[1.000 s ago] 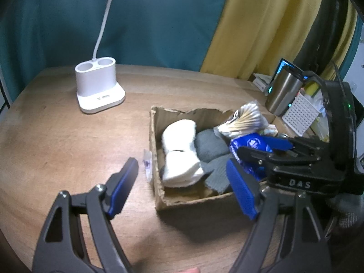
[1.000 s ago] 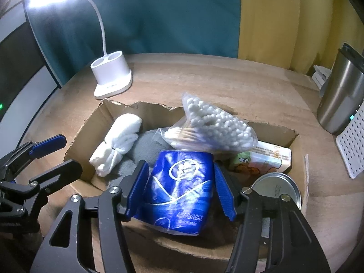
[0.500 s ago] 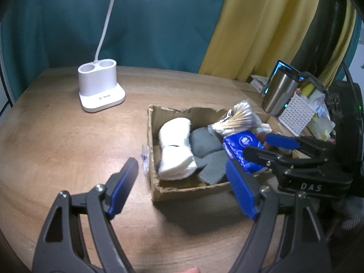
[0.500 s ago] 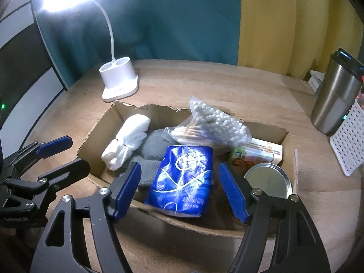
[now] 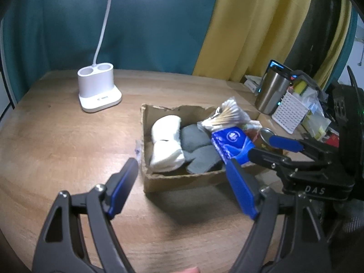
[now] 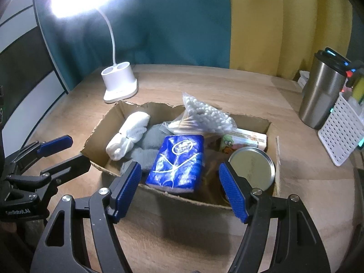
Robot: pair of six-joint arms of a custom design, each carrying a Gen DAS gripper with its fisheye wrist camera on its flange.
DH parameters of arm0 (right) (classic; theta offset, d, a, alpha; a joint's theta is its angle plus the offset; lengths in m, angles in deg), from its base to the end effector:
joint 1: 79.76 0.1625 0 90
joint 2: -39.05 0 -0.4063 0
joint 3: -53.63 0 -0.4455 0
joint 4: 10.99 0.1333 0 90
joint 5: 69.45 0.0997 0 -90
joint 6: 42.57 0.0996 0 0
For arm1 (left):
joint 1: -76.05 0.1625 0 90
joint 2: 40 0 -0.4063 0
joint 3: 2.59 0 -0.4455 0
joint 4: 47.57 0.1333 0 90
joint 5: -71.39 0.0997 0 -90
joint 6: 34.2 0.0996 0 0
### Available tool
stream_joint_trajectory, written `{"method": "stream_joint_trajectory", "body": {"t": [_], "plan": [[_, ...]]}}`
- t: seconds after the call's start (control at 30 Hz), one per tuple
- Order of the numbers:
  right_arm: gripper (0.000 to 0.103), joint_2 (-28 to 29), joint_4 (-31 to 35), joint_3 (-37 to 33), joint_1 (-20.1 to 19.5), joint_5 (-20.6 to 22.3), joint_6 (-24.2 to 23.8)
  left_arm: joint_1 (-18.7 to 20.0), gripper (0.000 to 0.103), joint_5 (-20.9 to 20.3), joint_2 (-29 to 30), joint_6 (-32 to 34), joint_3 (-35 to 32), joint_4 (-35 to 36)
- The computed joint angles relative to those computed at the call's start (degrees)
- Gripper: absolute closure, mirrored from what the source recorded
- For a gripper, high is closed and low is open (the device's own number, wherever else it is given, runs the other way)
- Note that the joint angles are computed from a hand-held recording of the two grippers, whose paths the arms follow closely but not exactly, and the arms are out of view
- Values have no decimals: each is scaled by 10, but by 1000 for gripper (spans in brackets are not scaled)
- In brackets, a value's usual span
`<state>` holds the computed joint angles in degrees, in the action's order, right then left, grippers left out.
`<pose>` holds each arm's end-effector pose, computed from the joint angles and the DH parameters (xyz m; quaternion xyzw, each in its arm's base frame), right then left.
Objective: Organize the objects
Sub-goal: 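Withdraw the right tool from the box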
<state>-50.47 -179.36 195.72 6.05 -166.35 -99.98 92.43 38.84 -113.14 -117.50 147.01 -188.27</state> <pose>0.0913 -0.4147 0.1694 0.4238 -0.8759 0.1614 0.1645 -0.2157 -0.2898 0.0266 0.0346 0.8609 -0.4199 0.2853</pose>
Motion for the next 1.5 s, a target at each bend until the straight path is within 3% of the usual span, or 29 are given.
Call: {"method": "stream_joint_trajectory", "body": {"t": [1.13, 1.17, 1.23, 1.27, 1.5], "plan": [[29, -143, 73, 46, -81, 56, -54, -74, 22, -25, 30, -127, -27, 125], [29, -146, 75, 47, -84, 56, -56, -77, 22, -25, 31, -133, -26, 125], [29, -150, 77, 49, -87, 55, -60, -78, 5, -27, 35, -143, -28, 131], [29, -152, 76, 50, -89, 54, -62, -78, 3, -28, 37, -146, -27, 131], [29, -168, 79, 56, -99, 61, -67, -77, 3, -35, 37, -167, -32, 156]]}}
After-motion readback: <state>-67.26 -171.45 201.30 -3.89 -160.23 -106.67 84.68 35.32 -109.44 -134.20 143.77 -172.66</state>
